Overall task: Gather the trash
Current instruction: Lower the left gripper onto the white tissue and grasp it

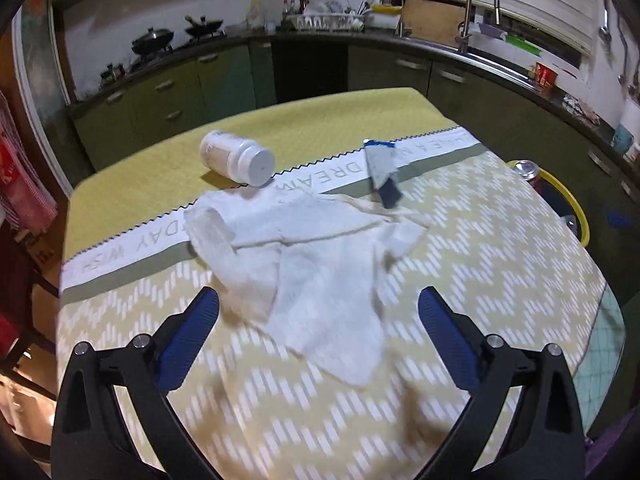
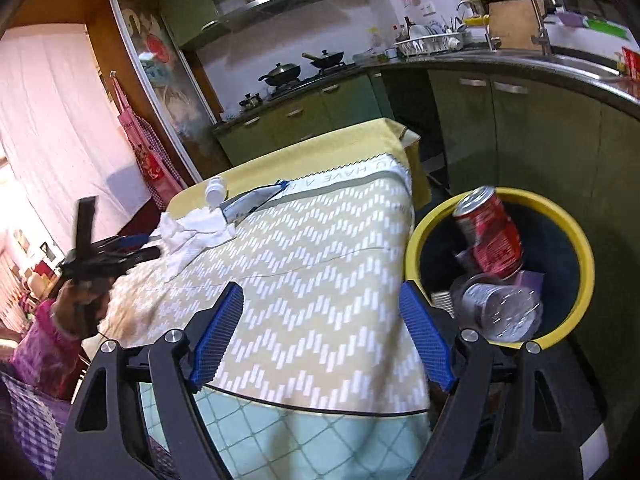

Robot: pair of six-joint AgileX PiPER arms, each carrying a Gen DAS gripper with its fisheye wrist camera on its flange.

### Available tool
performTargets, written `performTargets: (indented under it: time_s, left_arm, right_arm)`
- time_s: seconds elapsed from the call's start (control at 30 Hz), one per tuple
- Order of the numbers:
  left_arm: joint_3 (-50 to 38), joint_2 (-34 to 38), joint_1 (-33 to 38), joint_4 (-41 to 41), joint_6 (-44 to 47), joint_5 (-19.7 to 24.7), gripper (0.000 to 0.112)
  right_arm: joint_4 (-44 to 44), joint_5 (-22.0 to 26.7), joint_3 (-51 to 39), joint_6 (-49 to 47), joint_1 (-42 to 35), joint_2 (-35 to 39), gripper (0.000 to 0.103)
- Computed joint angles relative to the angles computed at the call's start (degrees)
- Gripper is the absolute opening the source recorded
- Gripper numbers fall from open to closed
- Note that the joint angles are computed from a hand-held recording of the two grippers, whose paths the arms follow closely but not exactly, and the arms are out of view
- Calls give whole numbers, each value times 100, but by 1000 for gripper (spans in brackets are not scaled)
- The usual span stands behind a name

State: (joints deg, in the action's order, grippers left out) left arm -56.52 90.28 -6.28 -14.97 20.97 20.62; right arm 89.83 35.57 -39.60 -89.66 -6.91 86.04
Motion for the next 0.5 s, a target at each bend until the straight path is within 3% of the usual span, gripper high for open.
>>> performTargets:
  time_s: [0.17, 0.4, 0.5]
  left_arm:
    - [-823, 845, 222, -388, 281, 396, 95]
    - [-1436, 1431, 94, 150, -495, 762, 95]
    - [-1393, 1439, -17, 450, -785, 676, 95]
  right_arm:
    - [56, 90, -54, -24, -103, 225, 79]
    - [-16, 118, -74, 92, -212, 209, 80]
    - [-22, 126, -117, 119, -219, 257, 80]
